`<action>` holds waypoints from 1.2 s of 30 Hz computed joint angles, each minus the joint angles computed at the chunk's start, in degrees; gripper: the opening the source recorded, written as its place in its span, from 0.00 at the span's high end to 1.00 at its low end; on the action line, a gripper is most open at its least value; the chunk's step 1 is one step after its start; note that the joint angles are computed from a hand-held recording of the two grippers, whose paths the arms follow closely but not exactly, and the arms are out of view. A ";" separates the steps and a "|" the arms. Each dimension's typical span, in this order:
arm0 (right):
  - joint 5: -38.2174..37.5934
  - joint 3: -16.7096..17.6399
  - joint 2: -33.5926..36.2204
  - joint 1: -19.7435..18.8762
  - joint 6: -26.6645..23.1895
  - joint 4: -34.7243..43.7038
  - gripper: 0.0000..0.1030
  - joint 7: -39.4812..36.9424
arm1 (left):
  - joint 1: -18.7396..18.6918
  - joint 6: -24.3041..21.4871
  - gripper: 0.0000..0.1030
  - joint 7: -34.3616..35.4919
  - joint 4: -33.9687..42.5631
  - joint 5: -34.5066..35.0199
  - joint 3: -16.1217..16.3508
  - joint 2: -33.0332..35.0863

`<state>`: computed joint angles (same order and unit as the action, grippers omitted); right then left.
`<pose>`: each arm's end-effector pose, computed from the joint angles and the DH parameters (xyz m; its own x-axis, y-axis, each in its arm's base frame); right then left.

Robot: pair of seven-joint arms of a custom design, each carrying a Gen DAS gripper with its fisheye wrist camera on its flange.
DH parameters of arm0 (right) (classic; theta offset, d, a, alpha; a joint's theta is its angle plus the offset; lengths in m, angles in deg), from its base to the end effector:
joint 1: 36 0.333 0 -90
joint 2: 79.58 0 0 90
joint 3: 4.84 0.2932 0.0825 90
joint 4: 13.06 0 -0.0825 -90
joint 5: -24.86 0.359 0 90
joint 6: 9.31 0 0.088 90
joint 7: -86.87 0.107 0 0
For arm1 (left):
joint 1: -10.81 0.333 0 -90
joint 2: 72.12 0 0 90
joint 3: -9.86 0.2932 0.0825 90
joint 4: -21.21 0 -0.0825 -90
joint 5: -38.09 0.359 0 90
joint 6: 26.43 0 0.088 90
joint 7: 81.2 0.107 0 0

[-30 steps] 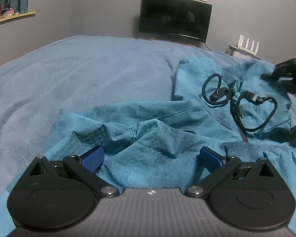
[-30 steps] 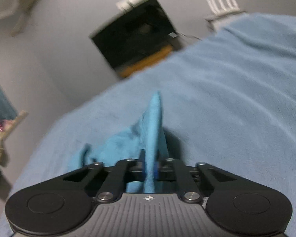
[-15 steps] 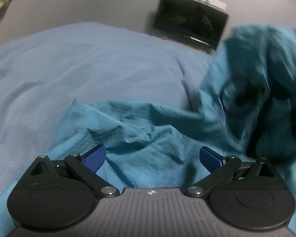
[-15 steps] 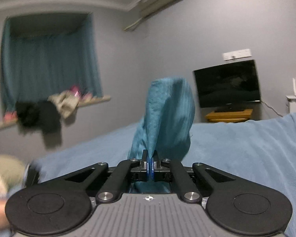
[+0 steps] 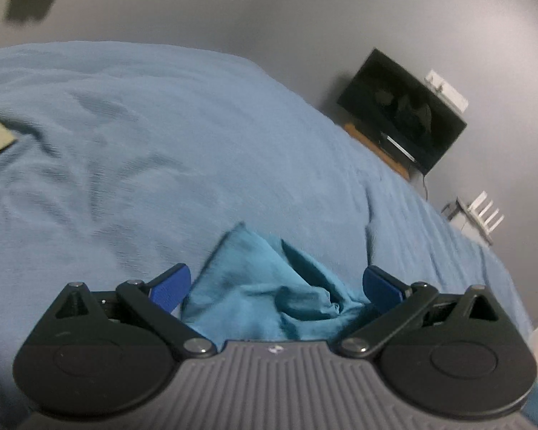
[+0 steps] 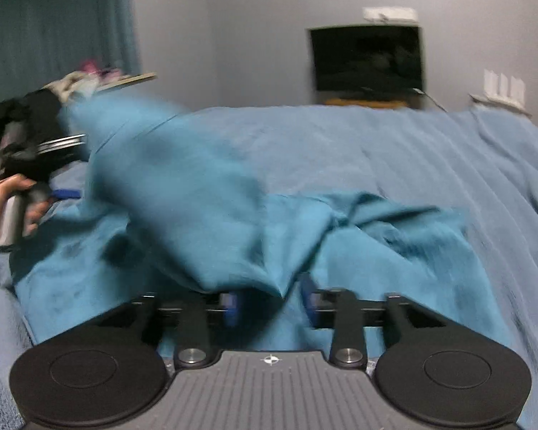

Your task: Fold large clothes

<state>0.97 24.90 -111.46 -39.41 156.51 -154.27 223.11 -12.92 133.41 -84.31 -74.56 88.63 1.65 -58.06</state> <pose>0.3674 0.2436 0.5536 0.0844 -0.9963 -0.0141 -0.5355 -0.0334 -0.8439 0.5377 -0.3652 0.5388 0.1054 -0.8549 0.5080 -0.5634 -0.4723 -0.6779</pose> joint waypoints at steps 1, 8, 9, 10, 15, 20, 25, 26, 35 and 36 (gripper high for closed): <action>0.80 0.05 -1.24 0.21 -0.14 -0.67 0.53 1.42 | 0.88 1.52 0.00 0.80 -2.10 -1.22 -0.26 -1.69; 12.10 -6.07 -5.02 6.38 6.11 -6.10 0.37 5.09 | 4.50 5.99 0.00 26.85 -11.53 -18.44 -6.53 -8.54; 14.24 -7.33 -5.06 7.66 7.35 -7.00 0.34 4.99 | 4.11 6.06 0.00 28.43 -12.40 -19.20 -6.85 -9.01; 15.69 -8.00 -4.15 7.92 8.42 -6.93 0.30 4.67 | 3.90 6.15 0.00 30.33 -12.97 -20.40 -7.15 -9.21; 19.71 -2.40 -0.06 2.89 10.54 -4.47 0.27 6.55 | 2.31 8.16 0.00 32.42 -11.79 -19.78 -6.39 -6.49; 19.23 4.85 4.11 -4.54 10.18 -1.60 0.32 12.11 | 4.80 11.84 0.07 42.96 -10.77 -33.49 -9.98 -2.38; 20.69 6.82 10.40 -6.70 17.96 -1.86 0.60 15.94 | 11.05 7.62 0.76 60.83 -7.40 -50.75 -18.96 1.62; 20.91 8.34 10.86 -8.36 18.92 -1.64 0.86 15.89 | 9.92 6.92 0.82 61.35 -7.00 -50.30 -17.87 1.61; 15.57 28.61 1.05 -33.32 10.61 4.79 0.96 12.50 | 3.72 -1.77 0.92 69.79 -1.93 -50.27 -13.64 3.06; 14.35 29.33 2.30 -33.70 8.46 5.60 0.94 12.44 | 2.27 -3.28 0.92 69.07 -0.77 -47.90 -12.29 3.79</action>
